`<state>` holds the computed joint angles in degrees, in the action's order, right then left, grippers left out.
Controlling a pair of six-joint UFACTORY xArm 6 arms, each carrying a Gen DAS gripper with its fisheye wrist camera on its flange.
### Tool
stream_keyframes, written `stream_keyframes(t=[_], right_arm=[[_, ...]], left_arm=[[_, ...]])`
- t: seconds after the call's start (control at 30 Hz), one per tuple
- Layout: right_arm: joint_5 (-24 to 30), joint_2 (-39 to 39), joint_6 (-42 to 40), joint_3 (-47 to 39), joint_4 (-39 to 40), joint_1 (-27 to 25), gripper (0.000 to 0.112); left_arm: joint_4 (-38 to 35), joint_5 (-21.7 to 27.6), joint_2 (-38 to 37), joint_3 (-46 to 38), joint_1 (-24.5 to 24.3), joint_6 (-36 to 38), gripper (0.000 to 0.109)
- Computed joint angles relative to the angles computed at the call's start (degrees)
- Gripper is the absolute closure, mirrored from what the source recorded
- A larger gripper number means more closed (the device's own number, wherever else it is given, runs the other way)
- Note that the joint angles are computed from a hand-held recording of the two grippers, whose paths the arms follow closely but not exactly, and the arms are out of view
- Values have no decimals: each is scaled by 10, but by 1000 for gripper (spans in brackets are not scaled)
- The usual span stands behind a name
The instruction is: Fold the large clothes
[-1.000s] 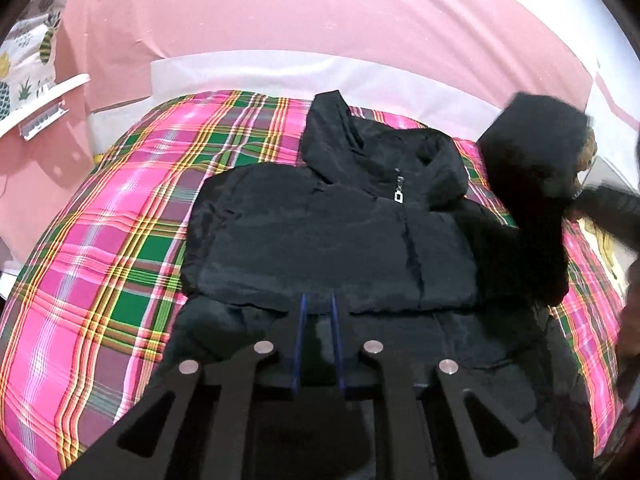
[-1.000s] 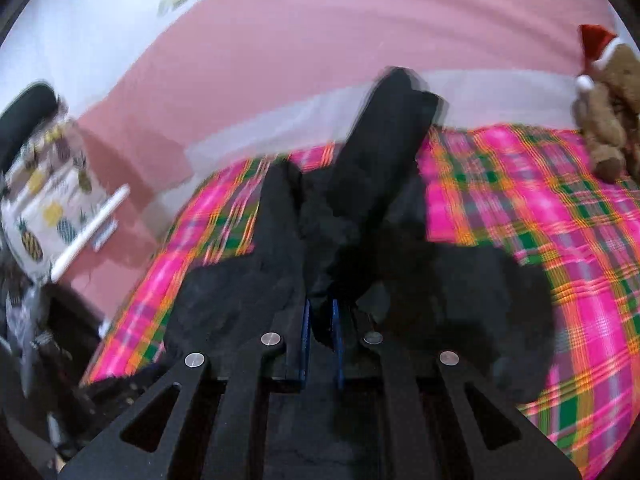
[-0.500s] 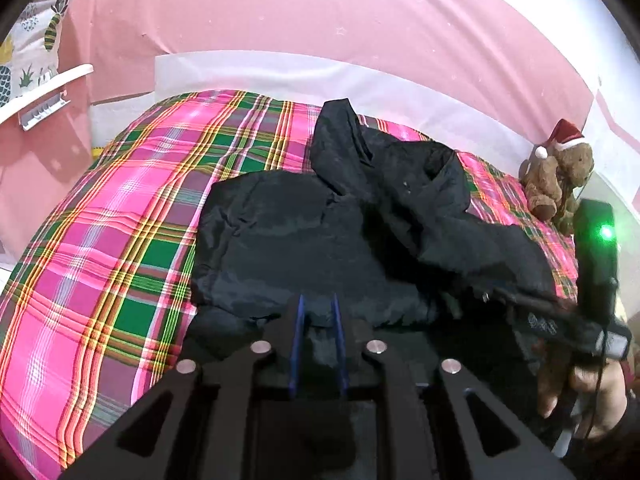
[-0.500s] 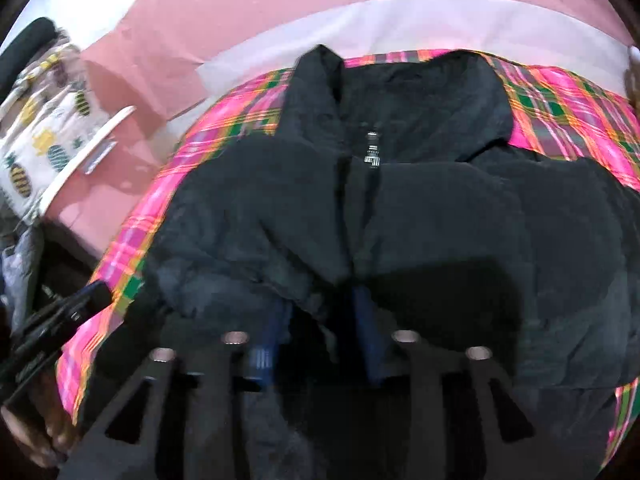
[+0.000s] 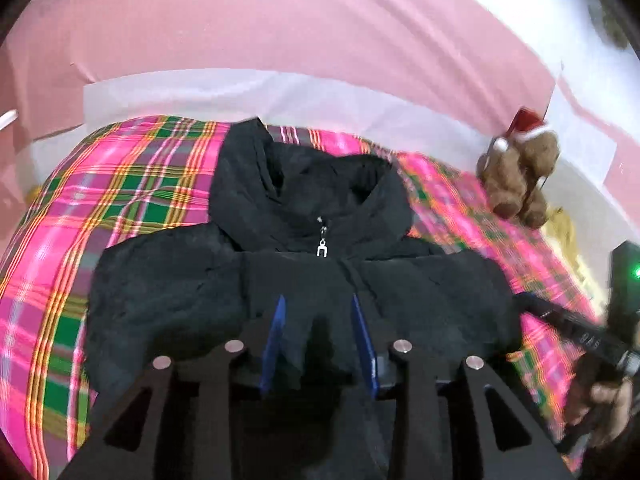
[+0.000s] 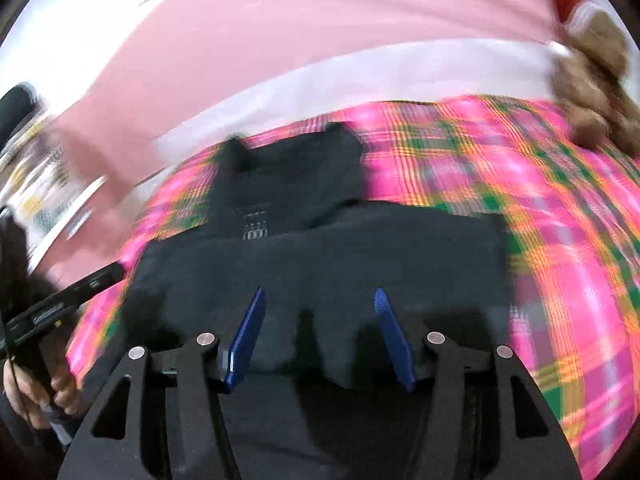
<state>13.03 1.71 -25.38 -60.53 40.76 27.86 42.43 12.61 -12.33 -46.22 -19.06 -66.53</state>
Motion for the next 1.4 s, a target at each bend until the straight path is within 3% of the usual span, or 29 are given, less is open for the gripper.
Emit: stream_keyframes(t=[0.07,0.13,0.3,0.43,0.5,0.67,0.73,0.9,0.97,1.03,1.1,1.2,1.3,1.4], right_arm=[[-1,18,39,-5,-36,-24,62],[10,43,63,-20,-62,-37,64],[22,109,100,-48,-144,-27,68],[13,125,147,-56,-212,-26,68],[34,111,144,-57,-210,-33,68],[4,63,74,-39,-132,-50,68],[12,78,105,-67,-166,-62,68],[62,161,183,-160,-254,-82,69],[79,191,195,-185,-271,-85,69],[87,210,179,-197,-250,-85,69],[67,222,174,-193,-254,-82,69],[63,222,204,-190,-291,-81,69],[70,189,259,-173,-352,-83,69],[23,109,196,-95,-277,-77,69]], left_arm=[[-15,5,38,-12,0,14,75],[-39,10,57,-3,1,20,85],[9,-26,64,35,18,-53,86],[20,26,62,15,-3,-50,86],[0,42,42,20,-11,-31,86],[2,43,15,-2,-9,4,86],[27,55,38,-42,-8,-2,86],[-25,89,147,-122,9,59,86],[-8,66,165,-110,21,41,85],[63,26,167,-91,32,-34,84],[126,29,171,-93,29,-88,84],[119,41,170,-97,26,-83,85],[50,36,125,-70,26,-41,85],[73,3,62,-27,28,-66,85]])
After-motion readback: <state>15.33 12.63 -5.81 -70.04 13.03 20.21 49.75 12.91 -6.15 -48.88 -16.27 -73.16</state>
